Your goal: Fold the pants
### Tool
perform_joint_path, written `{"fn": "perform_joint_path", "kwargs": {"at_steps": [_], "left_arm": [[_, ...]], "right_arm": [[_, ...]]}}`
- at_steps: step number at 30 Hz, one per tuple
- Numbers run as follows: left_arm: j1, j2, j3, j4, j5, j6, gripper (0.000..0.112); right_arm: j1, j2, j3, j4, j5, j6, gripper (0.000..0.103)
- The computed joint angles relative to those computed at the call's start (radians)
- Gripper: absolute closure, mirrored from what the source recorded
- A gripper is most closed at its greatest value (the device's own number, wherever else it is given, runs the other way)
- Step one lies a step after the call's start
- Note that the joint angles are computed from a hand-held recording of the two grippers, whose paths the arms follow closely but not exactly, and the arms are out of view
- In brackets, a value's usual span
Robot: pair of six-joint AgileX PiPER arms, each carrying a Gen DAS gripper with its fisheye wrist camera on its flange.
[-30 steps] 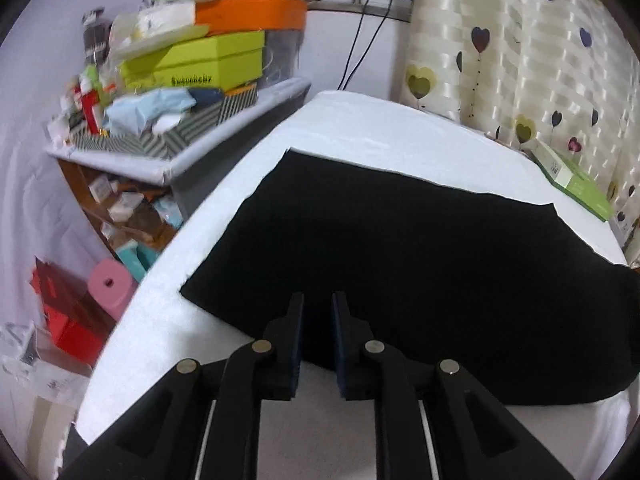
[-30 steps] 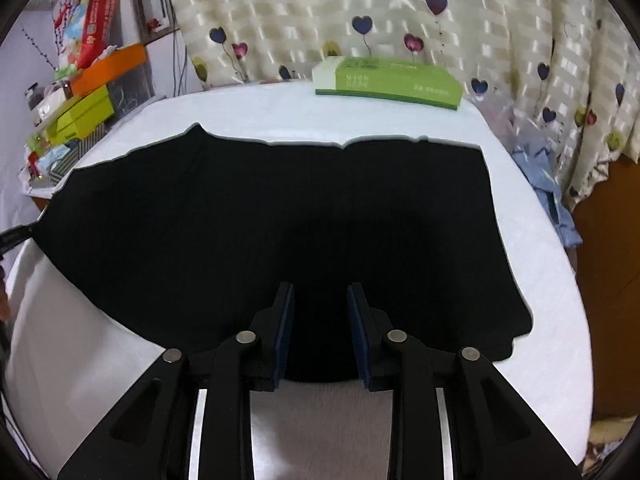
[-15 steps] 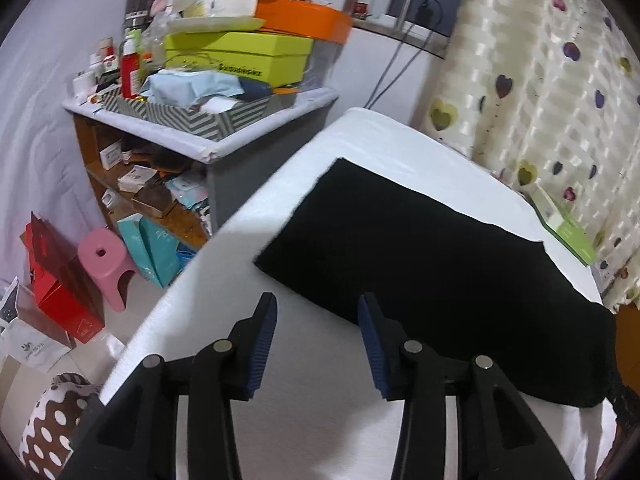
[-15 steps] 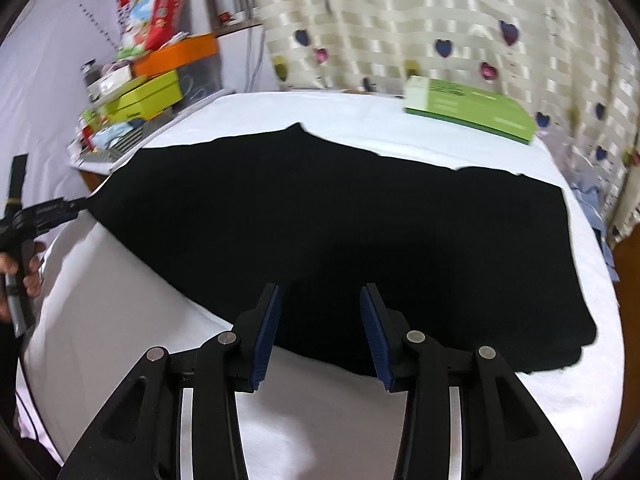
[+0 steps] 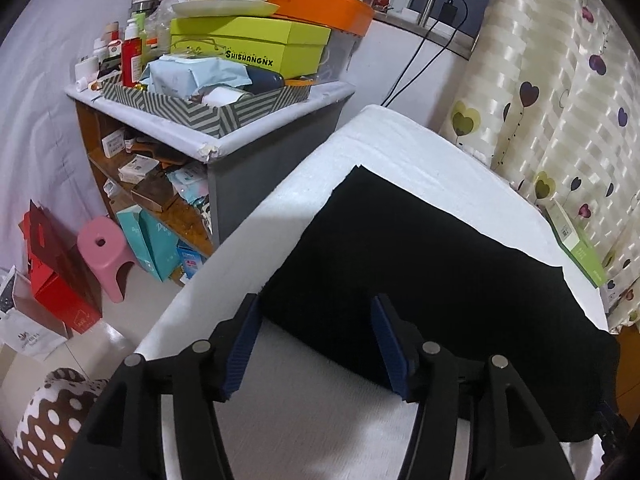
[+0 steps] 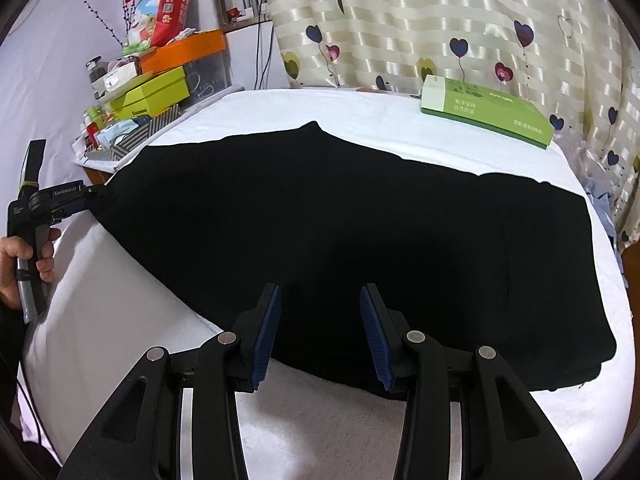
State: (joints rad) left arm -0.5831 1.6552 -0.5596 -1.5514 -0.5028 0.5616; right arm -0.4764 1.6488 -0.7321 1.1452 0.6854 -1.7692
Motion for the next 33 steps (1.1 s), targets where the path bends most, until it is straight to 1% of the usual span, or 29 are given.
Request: {"fn": "perform_joint_path", "kwargs": {"at_steps": [3,5,6,7,8,9,11,12,15,20,22,28,33], "left_arm": [[0.001,0.012,-0.007,0.008,-0.016,-0.027,0.054],[-0.013,0.023,-0.029,-0.063,-0.040,0.027,0.058],[-0.022,0.032,-0.042,-0.100,-0.057,0.062,0.066],[-0.021,0.036,-0.046,-0.106,-0.056,0.072,0.071],[-0.019,0.037,-0.048,-0.113,-0.058,0.078,0.073],[-0.015,0.034,-0.044,-0.103,-0.053,0.067,0.079],[-0.002,0.024,-0.029,-0.069,-0.039,0.027,0.090],[0.012,0.015,-0.014,-0.021,-0.017,-0.017,0.097],[0.037,-0.002,0.003,0.055,0.024,-0.077,0.103],[0.044,-0.065,0.038,0.201,0.048,-0.194,0.105],[0.043,-0.088,0.036,0.217,0.054,-0.199,0.105],[0.015,-0.128,-0.014,0.206,0.078,-0.157,0.105],[-0.043,-0.104,-0.127,0.119,0.093,-0.028,0.105]], "right_arm": [[-0.002,0.002,0.001,-0.001,0.006,0.003,0.060],[-0.005,-0.001,0.004,0.002,0.011,-0.005,0.060],[-0.007,-0.002,0.004,0.003,0.013,-0.007,0.060],[-0.009,-0.003,0.005,0.004,0.015,-0.008,0.060],[-0.011,-0.003,0.004,0.005,0.017,-0.008,0.060],[-0.012,-0.003,0.004,0.006,0.019,-0.007,0.060],[-0.018,0.000,0.002,0.009,0.022,-0.009,0.060],[-0.021,0.001,0.001,0.011,0.022,-0.009,0.060],[-0.035,0.008,-0.003,0.010,0.033,-0.004,0.060],[-0.051,0.013,-0.007,0.011,0.047,-0.001,0.060],[-0.055,0.012,-0.008,0.012,0.052,-0.001,0.060],[-0.075,0.015,-0.012,0.014,0.070,0.002,0.060],[-0.095,0.015,-0.011,0.010,0.079,0.005,0.060]]}}
